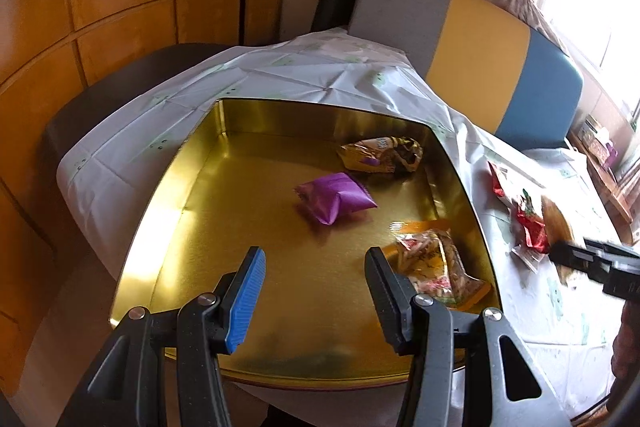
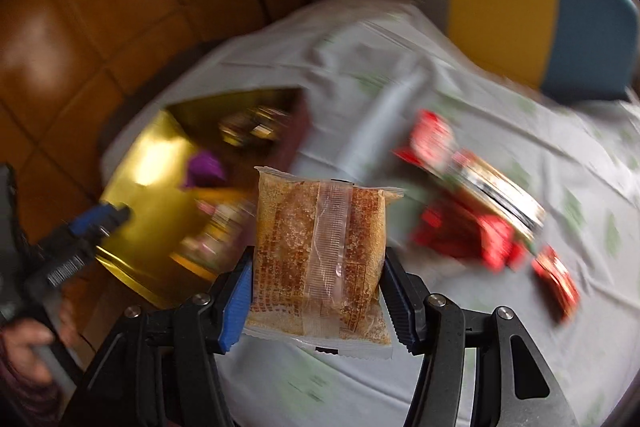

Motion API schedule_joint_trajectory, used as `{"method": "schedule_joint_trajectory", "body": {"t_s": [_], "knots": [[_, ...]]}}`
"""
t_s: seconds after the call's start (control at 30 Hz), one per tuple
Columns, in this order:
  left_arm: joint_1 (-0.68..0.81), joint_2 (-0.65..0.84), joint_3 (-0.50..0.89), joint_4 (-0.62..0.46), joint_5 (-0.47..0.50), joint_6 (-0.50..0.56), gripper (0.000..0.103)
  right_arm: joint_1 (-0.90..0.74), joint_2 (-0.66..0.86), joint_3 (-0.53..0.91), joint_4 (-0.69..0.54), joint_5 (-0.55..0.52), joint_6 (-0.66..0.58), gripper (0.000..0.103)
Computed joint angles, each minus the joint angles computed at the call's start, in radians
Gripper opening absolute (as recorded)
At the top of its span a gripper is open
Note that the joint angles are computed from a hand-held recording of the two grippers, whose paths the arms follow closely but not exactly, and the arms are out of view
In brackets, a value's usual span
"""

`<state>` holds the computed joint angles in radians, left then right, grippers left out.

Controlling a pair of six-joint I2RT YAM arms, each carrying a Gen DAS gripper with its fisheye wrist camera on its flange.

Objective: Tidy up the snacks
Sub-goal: 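Carry the biscuit bag into the gold tray and open the right gripper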

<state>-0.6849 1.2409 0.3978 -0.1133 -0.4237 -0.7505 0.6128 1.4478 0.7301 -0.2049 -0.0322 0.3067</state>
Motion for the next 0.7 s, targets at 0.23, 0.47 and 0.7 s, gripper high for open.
{"method": "schedule_joint_trajectory", "body": {"t_s": [0.23, 0.47, 0.7], "knots": [[0.067, -0.072, -0.051, -0.009, 0.02, 0.007, 0.052, 0.108, 0.298, 0.287, 0.027, 0.026, 0.014, 0.06], [0.108, -0.09, -0.082, 0.006, 0.053, 0.018, 0.052, 0.139, 0.546, 0.492, -0.029, 0.069, 0.002, 0.062], [0.104, -0.059, -0.08, 0.034, 0.062, 0.018, 0.052, 0.121, 0.479, 0.373, 0.059, 0.058, 0.011, 0.076]]}}
